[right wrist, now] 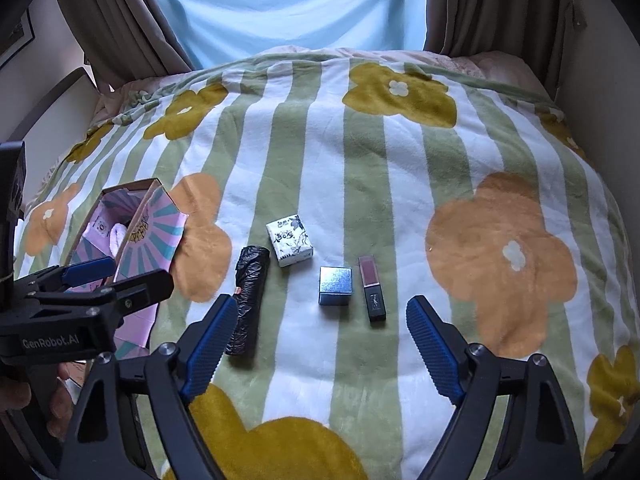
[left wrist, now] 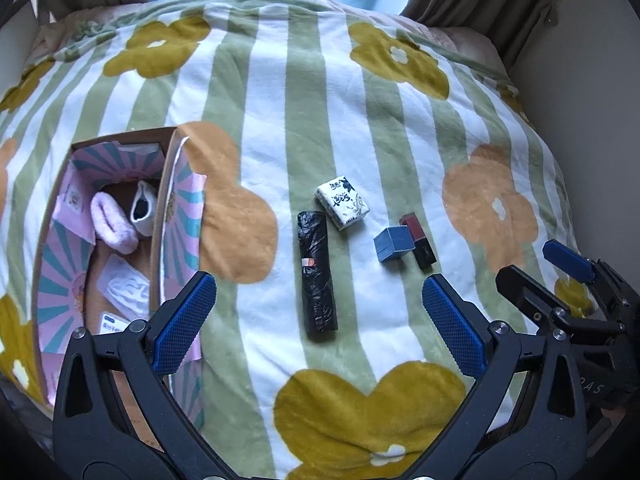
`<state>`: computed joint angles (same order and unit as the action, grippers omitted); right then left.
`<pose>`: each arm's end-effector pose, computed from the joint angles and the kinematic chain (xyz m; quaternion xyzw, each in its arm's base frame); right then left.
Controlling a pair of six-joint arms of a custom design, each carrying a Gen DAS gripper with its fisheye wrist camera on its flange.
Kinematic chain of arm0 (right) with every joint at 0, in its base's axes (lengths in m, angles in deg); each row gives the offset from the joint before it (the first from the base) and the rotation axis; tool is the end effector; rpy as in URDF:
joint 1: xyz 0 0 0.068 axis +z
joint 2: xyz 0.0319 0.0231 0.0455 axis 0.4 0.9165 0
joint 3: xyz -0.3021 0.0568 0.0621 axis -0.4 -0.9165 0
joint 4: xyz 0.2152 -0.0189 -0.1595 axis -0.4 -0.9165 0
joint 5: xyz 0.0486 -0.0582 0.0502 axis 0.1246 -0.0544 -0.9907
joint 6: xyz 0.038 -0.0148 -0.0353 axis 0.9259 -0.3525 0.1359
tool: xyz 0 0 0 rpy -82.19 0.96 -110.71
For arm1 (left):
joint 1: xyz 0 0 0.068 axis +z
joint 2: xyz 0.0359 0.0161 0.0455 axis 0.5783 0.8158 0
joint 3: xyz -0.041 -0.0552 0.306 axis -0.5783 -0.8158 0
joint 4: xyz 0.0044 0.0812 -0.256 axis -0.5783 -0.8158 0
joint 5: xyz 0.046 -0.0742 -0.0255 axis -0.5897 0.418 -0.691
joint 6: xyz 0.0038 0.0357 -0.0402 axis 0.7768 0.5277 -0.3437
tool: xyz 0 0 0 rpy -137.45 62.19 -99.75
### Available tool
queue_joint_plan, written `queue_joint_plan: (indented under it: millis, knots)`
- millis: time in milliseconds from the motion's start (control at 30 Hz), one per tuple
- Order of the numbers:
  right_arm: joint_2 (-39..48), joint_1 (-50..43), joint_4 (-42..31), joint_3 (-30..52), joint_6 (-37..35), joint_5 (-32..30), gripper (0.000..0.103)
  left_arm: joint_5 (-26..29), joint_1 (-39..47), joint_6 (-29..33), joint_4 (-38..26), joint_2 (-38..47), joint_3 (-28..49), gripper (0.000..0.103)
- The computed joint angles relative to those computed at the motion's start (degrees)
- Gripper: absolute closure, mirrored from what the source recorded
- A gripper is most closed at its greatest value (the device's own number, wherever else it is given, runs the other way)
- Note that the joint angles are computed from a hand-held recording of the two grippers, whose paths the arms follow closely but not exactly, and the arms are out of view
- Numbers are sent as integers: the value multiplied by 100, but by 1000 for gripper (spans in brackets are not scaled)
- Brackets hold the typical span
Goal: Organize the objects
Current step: 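Move both tools over the black roll and blue cube box, then grasp the black bag roll with left tool while right tool grasps blue cube box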
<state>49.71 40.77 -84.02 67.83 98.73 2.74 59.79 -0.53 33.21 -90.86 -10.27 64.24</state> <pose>0.1680 0.0519 0.2012 -0.0596 0.9596 0.0646 0.2673 0.2028 -0.1452 0.2068 0.0540 0.9700 -0.1139 0.2078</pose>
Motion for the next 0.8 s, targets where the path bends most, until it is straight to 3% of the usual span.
queue_joint_plan:
  millis: [200,367,400,467,700,800]
  knots:
    - [1132,-141,1731,-695,-294,-128,29,532,319,-180,1597,1273,-341,7]
    - [2374,-212,3299,-1032,-582,-182,37,707,437,-170,2453,2266,-309,13]
    - [2627,-253,3597,-1067,-627,-221,37,753,460,-182,2583,2433,-300,15]
    - [3115,-343,4099,-1082,-694,-308,38,916,516,-173,2767,2821,-221,32]
    - [4264,-474,5122,-970,-957,-580,46,822,346,-222,3147,3616,-80,33]
    - [4615,-514,5344,-885,-1118,-674,49,829,308,-309,3202,3834,4,39]
